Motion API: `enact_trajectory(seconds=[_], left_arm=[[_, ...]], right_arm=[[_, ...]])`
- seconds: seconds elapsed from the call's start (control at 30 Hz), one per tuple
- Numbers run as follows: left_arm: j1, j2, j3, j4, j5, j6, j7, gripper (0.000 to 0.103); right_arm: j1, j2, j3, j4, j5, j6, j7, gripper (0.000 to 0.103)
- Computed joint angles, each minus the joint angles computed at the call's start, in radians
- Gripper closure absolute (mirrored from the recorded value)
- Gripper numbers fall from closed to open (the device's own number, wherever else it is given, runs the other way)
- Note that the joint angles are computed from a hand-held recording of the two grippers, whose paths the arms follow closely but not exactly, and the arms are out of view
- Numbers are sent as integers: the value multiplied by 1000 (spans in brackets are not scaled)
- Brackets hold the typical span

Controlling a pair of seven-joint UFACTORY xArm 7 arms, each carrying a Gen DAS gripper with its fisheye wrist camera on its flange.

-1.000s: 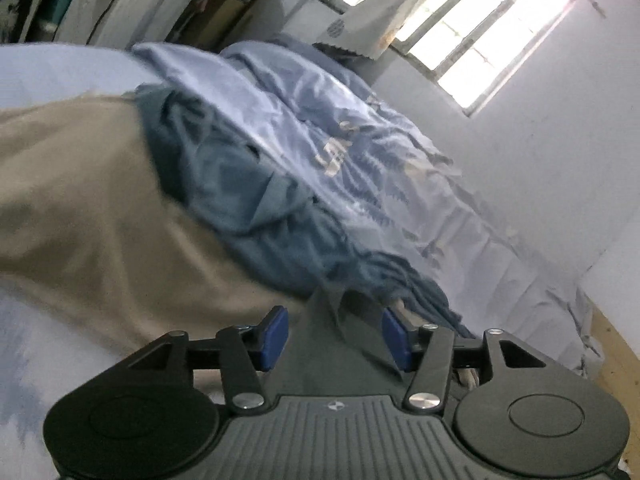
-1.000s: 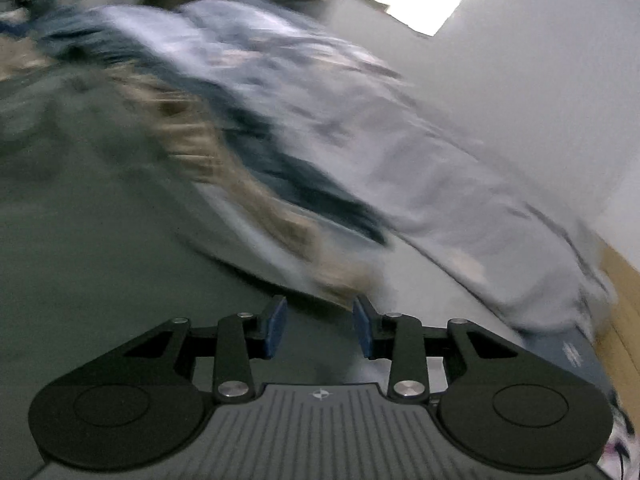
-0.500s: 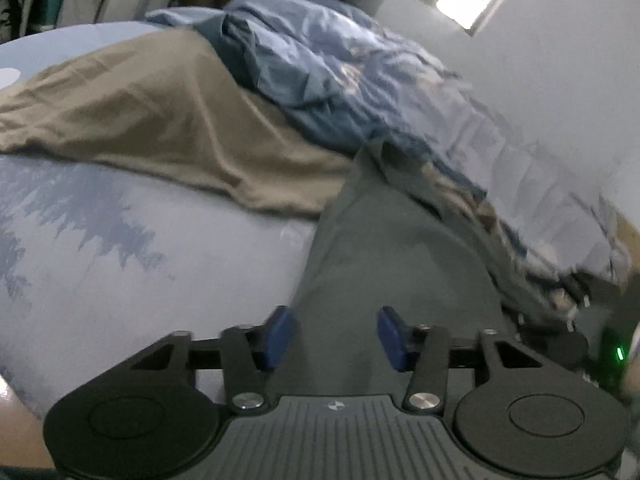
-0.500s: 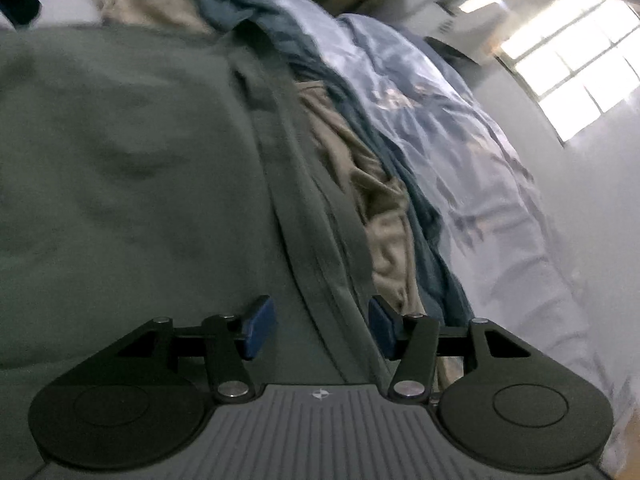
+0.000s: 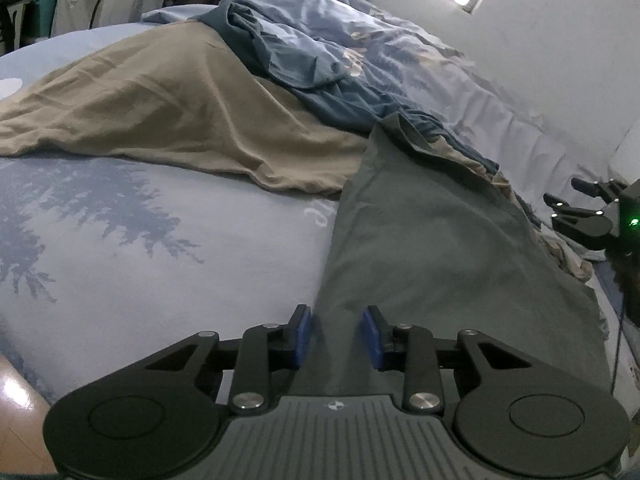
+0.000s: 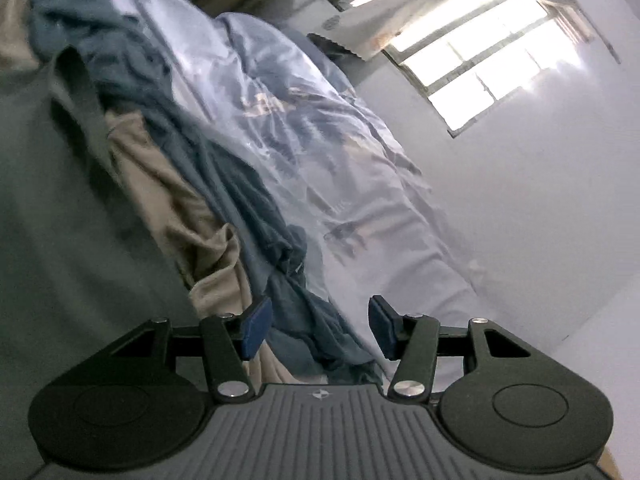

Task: Fold clothes
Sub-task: 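Lower the dark grey T-shirt onto the bed with both grippers and release it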

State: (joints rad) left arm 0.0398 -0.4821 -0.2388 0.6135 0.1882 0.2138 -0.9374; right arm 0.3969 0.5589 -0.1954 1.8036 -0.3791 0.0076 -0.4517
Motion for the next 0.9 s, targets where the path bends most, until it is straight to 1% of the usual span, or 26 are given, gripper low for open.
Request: enact_trajectory(seconds=[0.07, 0.1, 0.2, 0.27, 0.3, 0.37, 0.4, 0.47, 0.57, 0.7, 0.73, 0.8, 0.83, 0.87, 0.9], left_arm=[[1, -9, 0, -4, -1, 5, -4, 75], [-1, -13, 1, -6, -2, 8, -5, 75], [-6, -27, 5, -17, -10, 8, -7, 75], [0, -36, -4, -22, -8, 10, -15, 75], [1, -40, -6, -24, -5, 14, -15, 75], [-3, -50, -5, -28, -6, 26, -12, 75], [-9, -55, 1, -30, -11, 34, -11, 75], [-24, -66, 15, -32, -25, 52, -3, 76], [-43, -79, 29, -31, -37, 86, 17, 80], [-69, -99, 54, -41, -58, 112, 50, 82], [-75, -103, 61, -46, -67, 113, 57, 82], [-81, -110, 72, -53, -83, 111, 68, 82], [-82, -112, 73, -55, -89, 109, 72, 82], [-81, -113, 72, -56, -92, 108, 74, 82], [-80, -114, 72, -57, -97, 106, 75, 82]], right_arm=[[-24, -33, 42, -37, 8, 13, -22, 49], [-44, -54, 74, -62, 20, 17, -34, 49], [-168, -139, 264, -173, 96, 37, -147, 49], [-246, -182, 387, -242, 155, 37, -259, 46], [-283, -197, 449, -270, 187, 42, -319, 43], [-322, -199, 539, -290, 238, 60, -417, 41], [-308, -193, 546, -288, 248, 64, -436, 41], [-256, -166, 532, -252, 262, 87, -445, 41], [-169, -97, 505, -157, 274, 133, -461, 41], [-17, 36, 392, 47, 231, 204, -460, 41], [23, 83, 355, 124, 217, 234, -446, 41], [112, 182, 226, 286, 163, 258, -355, 41], [145, 242, 169, 383, 137, 279, -308, 41], [175, 295, 99, 469, 112, 281, -226, 41], [193, 327, 39, 528, 99, 280, -125, 41]])
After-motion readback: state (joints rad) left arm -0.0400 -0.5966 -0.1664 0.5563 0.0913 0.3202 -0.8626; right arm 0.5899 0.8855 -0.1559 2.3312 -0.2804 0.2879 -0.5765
